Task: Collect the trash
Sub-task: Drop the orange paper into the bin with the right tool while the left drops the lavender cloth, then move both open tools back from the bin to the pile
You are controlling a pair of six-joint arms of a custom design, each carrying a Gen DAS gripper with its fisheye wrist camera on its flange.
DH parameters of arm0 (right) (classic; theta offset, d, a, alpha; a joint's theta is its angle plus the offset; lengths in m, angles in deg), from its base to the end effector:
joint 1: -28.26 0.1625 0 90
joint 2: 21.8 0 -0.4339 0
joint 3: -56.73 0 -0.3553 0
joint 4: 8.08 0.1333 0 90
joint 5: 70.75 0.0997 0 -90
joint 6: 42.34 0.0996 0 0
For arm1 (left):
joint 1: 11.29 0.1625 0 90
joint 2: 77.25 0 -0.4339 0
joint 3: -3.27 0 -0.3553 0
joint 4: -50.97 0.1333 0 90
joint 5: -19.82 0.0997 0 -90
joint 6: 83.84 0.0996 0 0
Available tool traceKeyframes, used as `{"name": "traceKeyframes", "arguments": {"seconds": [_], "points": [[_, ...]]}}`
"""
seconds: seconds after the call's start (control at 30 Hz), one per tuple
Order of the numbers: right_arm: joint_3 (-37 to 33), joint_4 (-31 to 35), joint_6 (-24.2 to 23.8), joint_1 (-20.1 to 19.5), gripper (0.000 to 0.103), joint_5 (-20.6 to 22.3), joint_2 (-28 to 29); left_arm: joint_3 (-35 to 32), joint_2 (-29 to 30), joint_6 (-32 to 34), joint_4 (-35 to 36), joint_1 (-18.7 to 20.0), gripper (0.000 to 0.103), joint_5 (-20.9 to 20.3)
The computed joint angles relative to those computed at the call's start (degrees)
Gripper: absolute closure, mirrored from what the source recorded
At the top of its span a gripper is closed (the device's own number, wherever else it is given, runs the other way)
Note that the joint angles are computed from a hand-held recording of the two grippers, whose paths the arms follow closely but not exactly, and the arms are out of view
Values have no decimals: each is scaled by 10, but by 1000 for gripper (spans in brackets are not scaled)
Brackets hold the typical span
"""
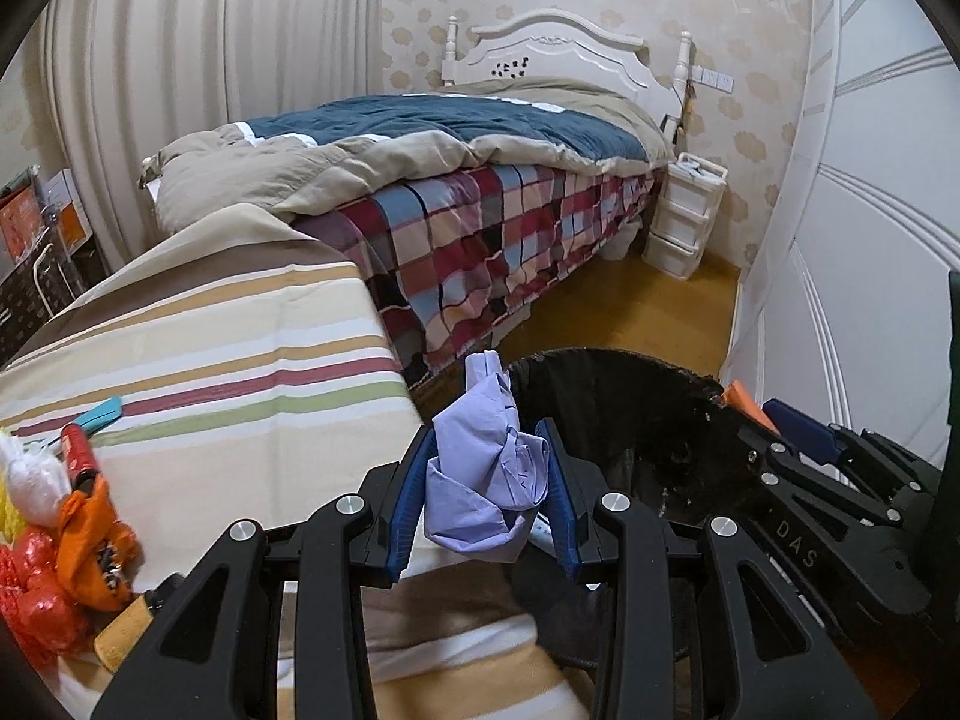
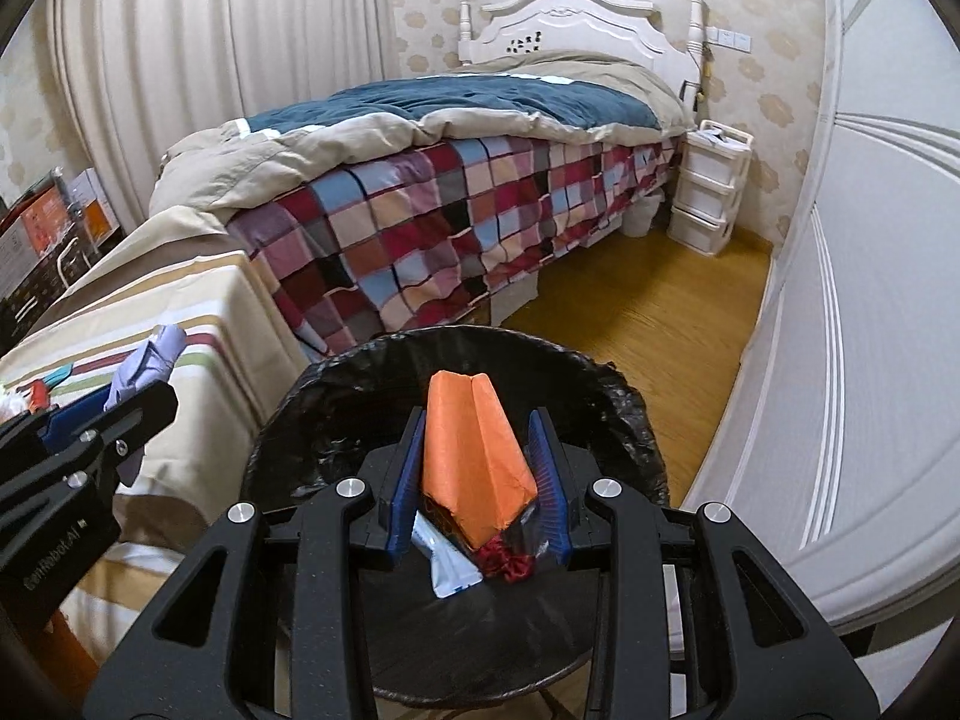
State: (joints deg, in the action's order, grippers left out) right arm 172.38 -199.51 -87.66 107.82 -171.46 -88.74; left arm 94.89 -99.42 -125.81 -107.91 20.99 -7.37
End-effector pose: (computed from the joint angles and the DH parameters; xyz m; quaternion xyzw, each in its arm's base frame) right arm 0.0146 -0.5545 0.3148 0.2278 -0.8635 0.3517 0.2806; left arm -0.4106 -0.5218 -0.0530 0.1195 0.8451 -0.3955 0.3393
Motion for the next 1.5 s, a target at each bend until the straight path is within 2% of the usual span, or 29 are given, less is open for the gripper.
{"name": "traceKeyframes", "arguments": {"seconds": [0.47, 0.53, 0.57, 0.6, 0.7, 0.8, 0.9, 1.0, 1.13, 1.23, 1.4, 1.5], "points": [[-28, 12, 10, -11, 69, -11, 17, -54, 27, 22, 39, 10, 66, -4], [-29, 9, 11, -12, 68, -10, 18, -58, 29, 23, 42, 10, 63, -5], [-29, 9, 11, -12, 65, -11, 19, -56, 29, 24, 41, 9, 56, -5], [-29, 10, 11, -12, 56, -10, 18, -58, 30, 24, 42, 9, 48, -3], [-25, -5, 7, -13, 45, -9, 19, -54, 31, 27, 25, 7, 38, 6], [-21, -19, 2, -14, 41, -10, 19, -47, 28, 17, 24, 5, 26, 17], [-19, -24, 6, -13, 37, -14, 18, -37, 21, 2, 28, 3, 22, 22], [-13, -26, 12, -12, 35, -19, 15, -17, 4, -35, 55, -1, 20, 28], [2, -30, 14, -7, 27, -19, 9, 17, -21, -95, 93, -10, 18, 35], [17, -31, 16, 0, 25, -19, 3, 48, -46, -149, 130, -18, 17, 35], [48, -26, 24, 15, 19, -8, -12, 97, -92, -265, 225, -33, 16, 40], [68, -19, 27, 25, 18, 1, -20, 123, -121, -352, 306, -45, 16, 44]]}}
